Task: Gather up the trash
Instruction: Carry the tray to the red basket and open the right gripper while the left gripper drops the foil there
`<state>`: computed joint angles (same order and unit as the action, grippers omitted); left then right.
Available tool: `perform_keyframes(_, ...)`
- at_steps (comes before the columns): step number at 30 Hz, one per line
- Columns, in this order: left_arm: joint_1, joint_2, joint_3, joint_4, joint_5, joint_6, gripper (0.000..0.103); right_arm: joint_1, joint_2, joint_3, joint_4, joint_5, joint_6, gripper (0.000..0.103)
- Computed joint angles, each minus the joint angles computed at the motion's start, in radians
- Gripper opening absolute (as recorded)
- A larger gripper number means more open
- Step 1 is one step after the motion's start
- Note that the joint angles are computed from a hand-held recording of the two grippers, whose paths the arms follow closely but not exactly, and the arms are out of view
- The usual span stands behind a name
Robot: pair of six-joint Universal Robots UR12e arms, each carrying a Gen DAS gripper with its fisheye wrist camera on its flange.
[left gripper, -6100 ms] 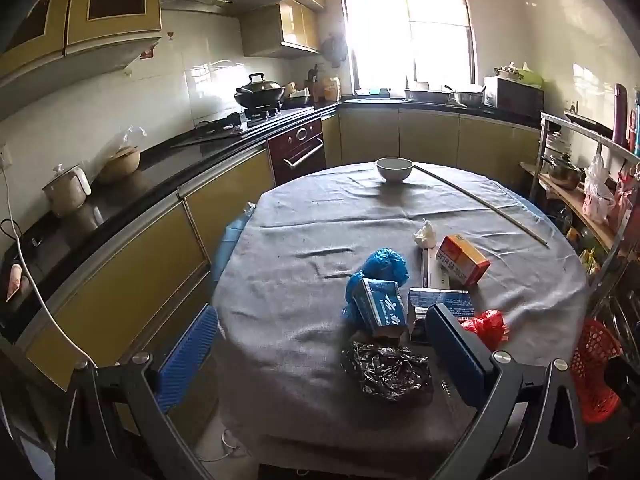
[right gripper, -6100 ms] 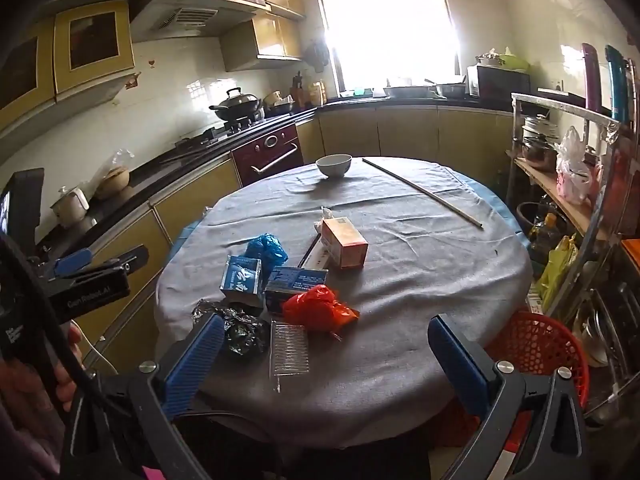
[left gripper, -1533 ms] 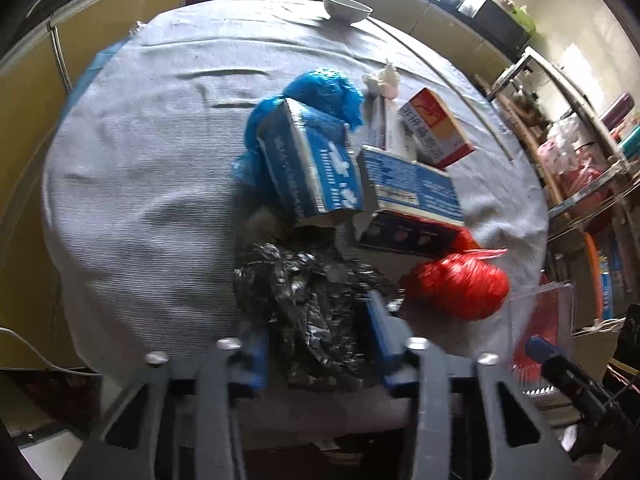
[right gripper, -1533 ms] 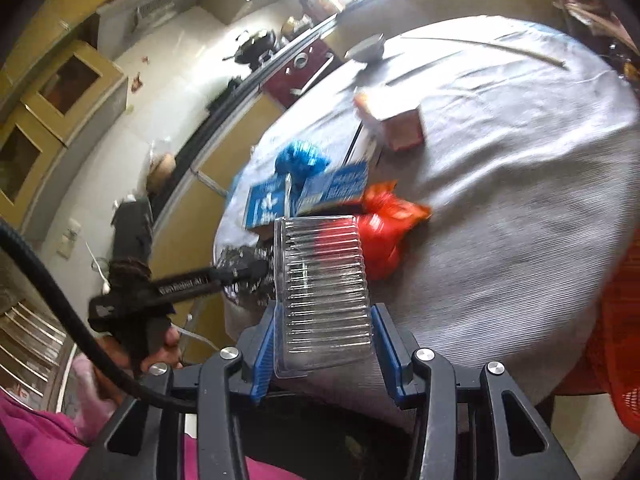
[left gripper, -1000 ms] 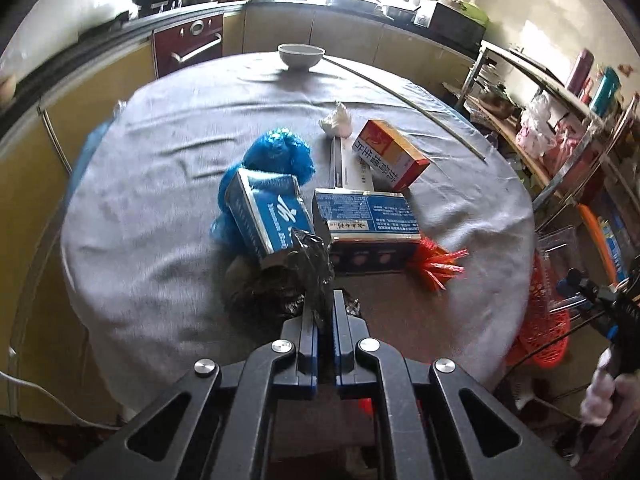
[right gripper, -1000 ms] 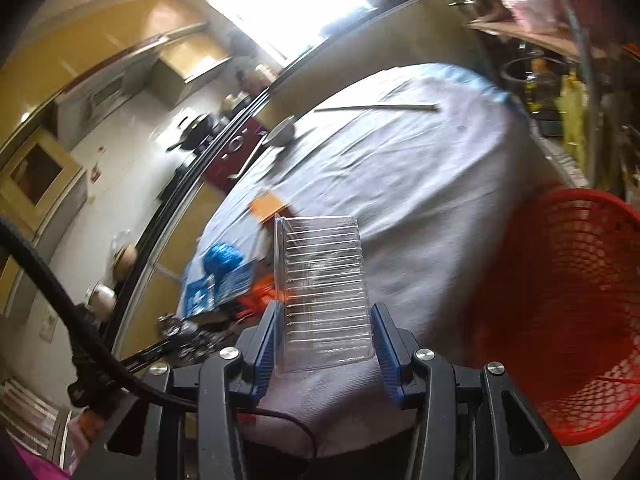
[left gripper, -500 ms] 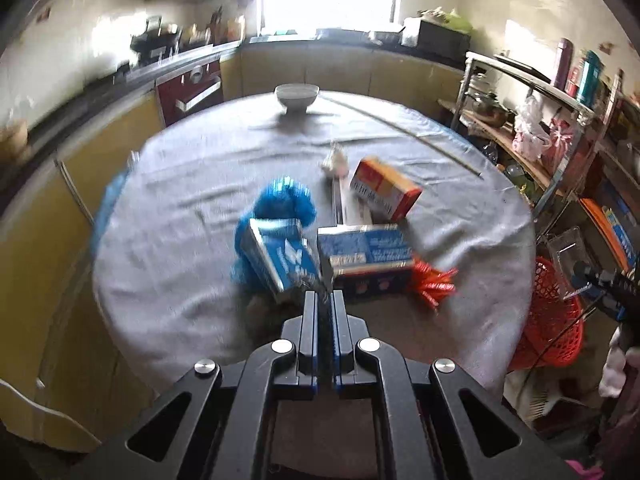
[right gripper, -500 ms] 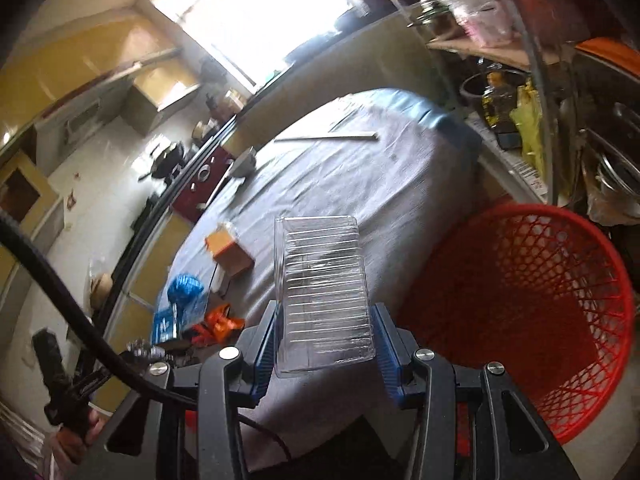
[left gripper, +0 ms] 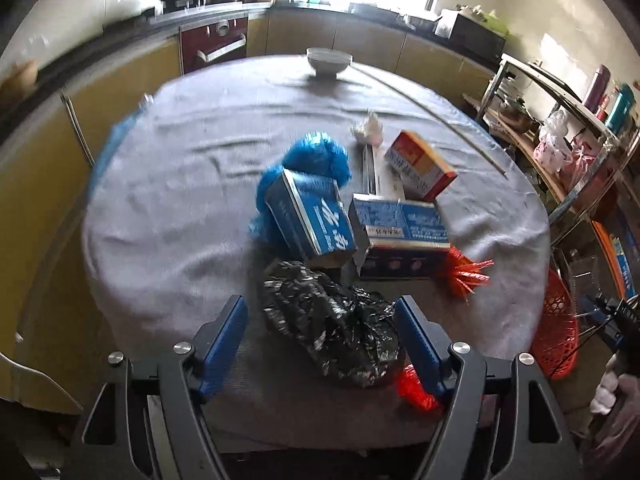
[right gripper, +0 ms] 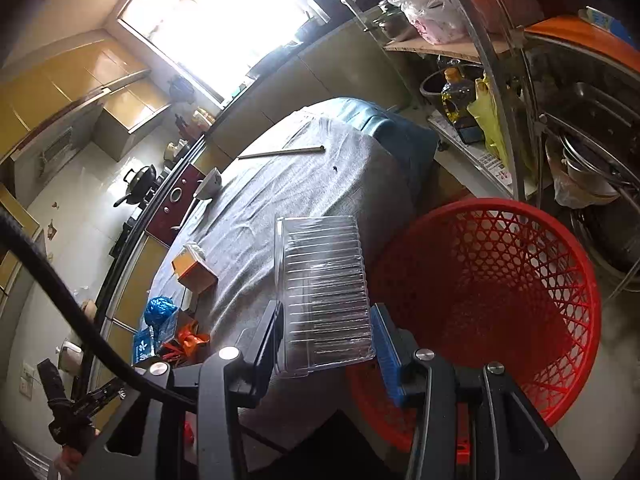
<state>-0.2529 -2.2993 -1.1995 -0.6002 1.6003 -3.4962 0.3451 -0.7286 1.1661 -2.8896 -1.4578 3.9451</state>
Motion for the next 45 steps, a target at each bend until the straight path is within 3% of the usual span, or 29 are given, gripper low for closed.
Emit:
perform_keyframes(3,0.002,-0.032,0.044,-0.069,-0.029,-0.003,0.076,0.005,0.011,-0.022,0.021,0.003,-0.002,0.047)
perform_keyframes(5,0.012,-0.043,0.047,-0.077,-0.085,-0.026,0.049,0.008,0.016,-0.034,0.032,0.003,-0.006,0.047)
perform_keyframes(8,0.019,-0.042,0.032,-0.035,-0.108,-0.04,0.035,0.013,0.019,-0.048,0.053,-0.013,-0.022,0.047)
perform_keyframes(9,0.017,-0.04,0.028,-0.024,-0.099,-0.028,0.022,0.014,0.02,-0.05,0.058,-0.016,-0.024,0.047)
perform_keyframes(11,0.013,-0.033,0.018,0.002,-0.076,-0.014,0.008,0.013,0.02,-0.051,0.062,-0.021,-0.02,0.047)
perform_keyframes(23,0.012,0.038,-0.033,0.138,-0.022,0.031,0.003,0.001,-0.006,0.002,0.02,-0.061,0.021,0.047)
perform_keyframes(28,-0.003,0.043,0.001,0.216,-0.012,0.08,0.003,-0.007,-0.022,0.04,-0.012,-0.074,0.045,0.047)
perform_keyframes(31,-0.015,0.014,0.07,0.212,-0.063,0.127,0.003,-0.013,-0.028,0.059,-0.03,-0.074,0.058,0.047)
perform_keyframes(34,-0.036,-0.039,0.173,0.149,-0.139,0.195,0.003,-0.017,-0.038,0.081,-0.043,-0.08,0.064,0.047)
perform_keyframes(36,-0.058,-0.1,0.28,0.07,-0.211,0.263,0.003,-0.019,-0.043,0.093,-0.05,-0.082,0.07,0.048)
perform_keyframes(41,-0.112,-0.249,0.545,-0.14,-0.305,0.407,0.003,-0.026,-0.066,0.139,-0.062,-0.095,0.087,0.05)
perform_keyframes(45,-0.157,-0.381,0.775,-0.304,-0.322,0.505,0.003,-0.032,-0.083,0.176,-0.074,-0.103,0.105,0.05)
